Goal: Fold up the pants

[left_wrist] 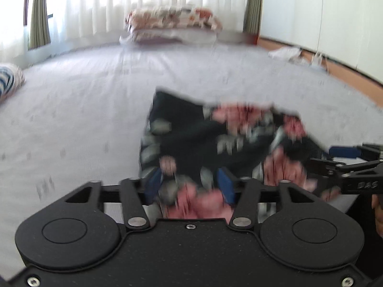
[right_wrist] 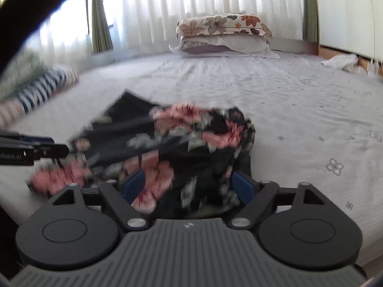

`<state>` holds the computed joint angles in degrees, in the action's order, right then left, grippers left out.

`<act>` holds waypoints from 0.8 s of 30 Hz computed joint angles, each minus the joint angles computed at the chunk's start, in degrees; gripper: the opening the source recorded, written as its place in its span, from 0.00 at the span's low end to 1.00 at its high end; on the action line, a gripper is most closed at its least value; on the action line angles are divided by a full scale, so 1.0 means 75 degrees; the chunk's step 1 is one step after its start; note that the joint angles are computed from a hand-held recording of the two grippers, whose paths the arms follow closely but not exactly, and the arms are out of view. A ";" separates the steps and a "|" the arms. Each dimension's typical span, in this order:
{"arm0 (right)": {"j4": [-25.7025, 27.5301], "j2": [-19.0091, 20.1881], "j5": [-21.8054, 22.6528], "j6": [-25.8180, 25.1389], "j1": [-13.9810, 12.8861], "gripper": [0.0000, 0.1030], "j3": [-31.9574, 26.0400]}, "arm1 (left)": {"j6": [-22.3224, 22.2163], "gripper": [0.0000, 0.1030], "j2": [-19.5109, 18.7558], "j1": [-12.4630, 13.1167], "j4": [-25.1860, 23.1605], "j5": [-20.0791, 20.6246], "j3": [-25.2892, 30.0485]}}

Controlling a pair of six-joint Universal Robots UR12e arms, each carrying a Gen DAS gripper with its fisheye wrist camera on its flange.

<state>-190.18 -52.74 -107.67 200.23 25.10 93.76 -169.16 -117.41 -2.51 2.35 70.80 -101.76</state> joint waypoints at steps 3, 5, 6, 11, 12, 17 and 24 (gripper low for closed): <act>-0.0247 -0.0085 0.0458 0.0520 -0.0305 0.96 -0.0006 | -0.0188 0.69 -0.0226 0.0038 -0.0158 -0.0054 0.0621; -0.0029 -0.0096 0.0684 0.0741 -0.0495 0.99 -0.0120 | -0.0198 0.83 -0.0468 0.0073 -0.0697 -0.0264 0.1202; 0.0147 -0.0075 0.0675 0.0778 -0.0572 0.99 -0.0206 | -0.0267 0.83 -0.0619 0.0085 -0.0933 -0.0363 0.1487; 0.0919 0.0239 0.0884 0.1185 -0.0916 0.98 -0.0698 | -0.0704 0.84 -0.1424 0.0034 -0.2650 -0.0390 0.2932; 0.1028 0.0310 0.1001 0.1228 -0.0973 0.98 -0.0788 | -0.0828 0.84 -0.1580 0.0008 -0.2779 -0.0278 0.3131; 0.1423 0.0584 0.1221 0.1114 -0.1080 0.96 -0.1183 | -0.1261 0.83 -0.2148 -0.0011 -0.3501 -0.0241 0.3957; 0.1649 0.0843 0.1398 0.0736 -0.1066 0.54 -0.1582 | -0.1428 0.10 -0.2450 -0.0076 -0.3297 0.0117 0.4229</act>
